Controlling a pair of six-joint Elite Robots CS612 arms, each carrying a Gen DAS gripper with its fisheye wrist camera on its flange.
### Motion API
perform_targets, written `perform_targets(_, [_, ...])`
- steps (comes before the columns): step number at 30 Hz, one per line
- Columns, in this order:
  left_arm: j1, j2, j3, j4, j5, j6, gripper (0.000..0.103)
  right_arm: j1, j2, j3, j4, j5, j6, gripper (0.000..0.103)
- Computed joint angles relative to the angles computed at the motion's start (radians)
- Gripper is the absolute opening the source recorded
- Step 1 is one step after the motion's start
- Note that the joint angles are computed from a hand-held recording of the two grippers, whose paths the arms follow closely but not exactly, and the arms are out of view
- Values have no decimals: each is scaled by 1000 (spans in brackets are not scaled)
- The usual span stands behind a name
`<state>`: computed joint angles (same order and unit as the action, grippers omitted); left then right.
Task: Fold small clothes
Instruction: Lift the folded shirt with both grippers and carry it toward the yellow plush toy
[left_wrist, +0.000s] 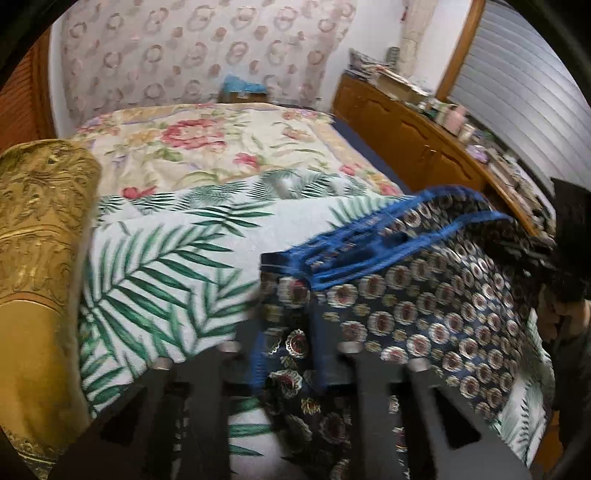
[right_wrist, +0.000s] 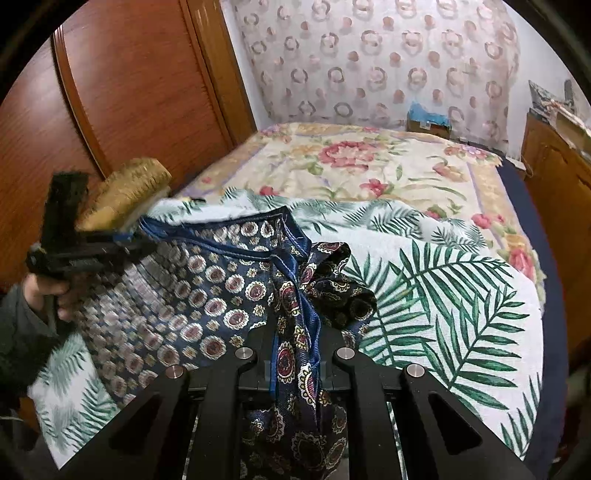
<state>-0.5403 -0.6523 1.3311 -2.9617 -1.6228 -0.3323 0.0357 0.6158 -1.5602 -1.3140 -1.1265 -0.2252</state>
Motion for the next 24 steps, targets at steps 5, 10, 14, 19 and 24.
perform_targets(5, [-6, -33, 55, -110, -9, 10, 6, -1, 5, -31, -46, 21, 13, 13])
perform_targets(10, [-16, -86, 137, -257, 22, -5, 5, 7, 7, -66, -107, -4, 36, 12])
perform_targets(14, [-24, -127, 198, -354, 60, -9, 5, 10, -1, -84, -137, -1, 41, 12])
perform_targets(19, [-35, -182, 275, -455, 130, -2, 5, 27, -24, -83, -162, 5, 2, 12])
perform_targets(24, [-38, -229, 349, -540, 234, -10, 5, 56, -66, -33, -202, 24, -85, 12])
